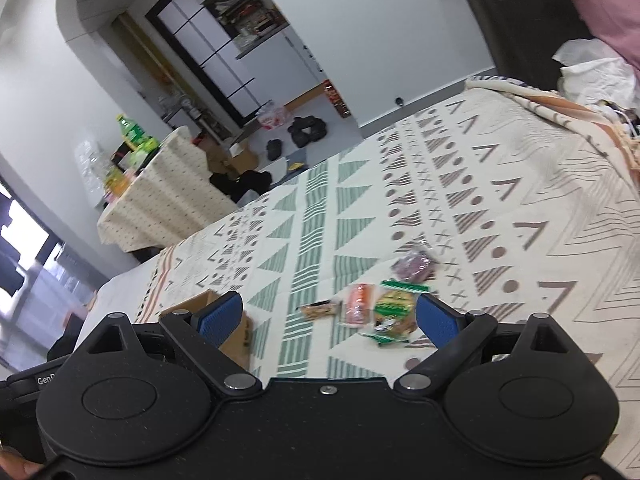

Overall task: Organize snacks
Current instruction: 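Withdraw both tools from the box toward the remaining snacks, then grasp the orange jelly packet with the left tool while the right grasps the round green-edged biscuit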

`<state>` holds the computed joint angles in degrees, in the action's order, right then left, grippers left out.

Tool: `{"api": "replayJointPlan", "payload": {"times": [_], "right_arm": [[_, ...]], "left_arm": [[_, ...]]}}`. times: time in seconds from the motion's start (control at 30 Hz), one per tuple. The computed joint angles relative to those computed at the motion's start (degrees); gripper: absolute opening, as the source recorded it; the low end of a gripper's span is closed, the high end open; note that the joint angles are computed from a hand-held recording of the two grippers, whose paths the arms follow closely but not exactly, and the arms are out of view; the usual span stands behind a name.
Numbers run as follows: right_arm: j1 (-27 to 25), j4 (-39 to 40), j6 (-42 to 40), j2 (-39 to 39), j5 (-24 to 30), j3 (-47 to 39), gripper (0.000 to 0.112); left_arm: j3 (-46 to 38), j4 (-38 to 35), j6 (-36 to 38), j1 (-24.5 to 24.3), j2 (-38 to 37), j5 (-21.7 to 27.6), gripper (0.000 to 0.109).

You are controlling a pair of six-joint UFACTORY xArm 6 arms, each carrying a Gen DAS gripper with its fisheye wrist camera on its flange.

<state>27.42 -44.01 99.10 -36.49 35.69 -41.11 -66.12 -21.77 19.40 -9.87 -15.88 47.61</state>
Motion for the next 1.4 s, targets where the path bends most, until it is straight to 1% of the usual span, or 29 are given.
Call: {"api": "replayJointPlan", "payload": {"times": [0.13,0.27,0.43,0.53,0.7,0.77,1.07,1.2,1.3,1.4], "right_arm": [[-0.9,-0.1,1.7,-1.8,1.5,1.6,0.094],[-2.8,1.8,2.5,-2.4,1.5,3.3,0.094],[-4.6,3.8,2.7,-0.4,-0.3,3.9,0.092],[-5.3,4.7,3.0,1.1,-1.9,3.9,0.089],[-6.1,6.6,1.8,4.8,-3.5,2.9,0.085],[-6.6,7.5,1.4,6.4,-5.0,2.7,0.081],[-8.6,11.8,-1.8,13.7,-9.7,1.1,0.063],[-10.0,14.6,-3.1,16.0,-11.5,0.9,0.060],[-10.8,15.5,-4.0,17.4,-11.8,0.5,0.059],[-11.7,17.9,-5.7,18.7,-13.4,0.8,0.059]], "left_arm": [[-0.3,-0.8,0.5,-1.5,1.5,-0.7,0.100],[-1.0,-1.9,0.4,-2.7,3.8,-1.1,0.099],[-2.9,-4.4,1.7,-4.0,8.0,-1.5,0.089],[-4.2,-5.8,2.7,-4.5,10.6,-1.5,0.082],[-7.1,-7.8,4.0,-5.4,15.6,-0.8,0.062],[-8.1,-9.0,4.8,-5.6,17.5,-0.3,0.056],[-13.2,-11.8,6.5,-7.1,26.4,1.1,0.036],[-15.1,-12.4,6.5,-7.9,29.6,1.2,0.036],[-17.1,-12.0,5.5,-8.4,32.2,1.8,0.036],[-18.0,-11.8,5.3,-8.8,34.0,1.4,0.036]]}}
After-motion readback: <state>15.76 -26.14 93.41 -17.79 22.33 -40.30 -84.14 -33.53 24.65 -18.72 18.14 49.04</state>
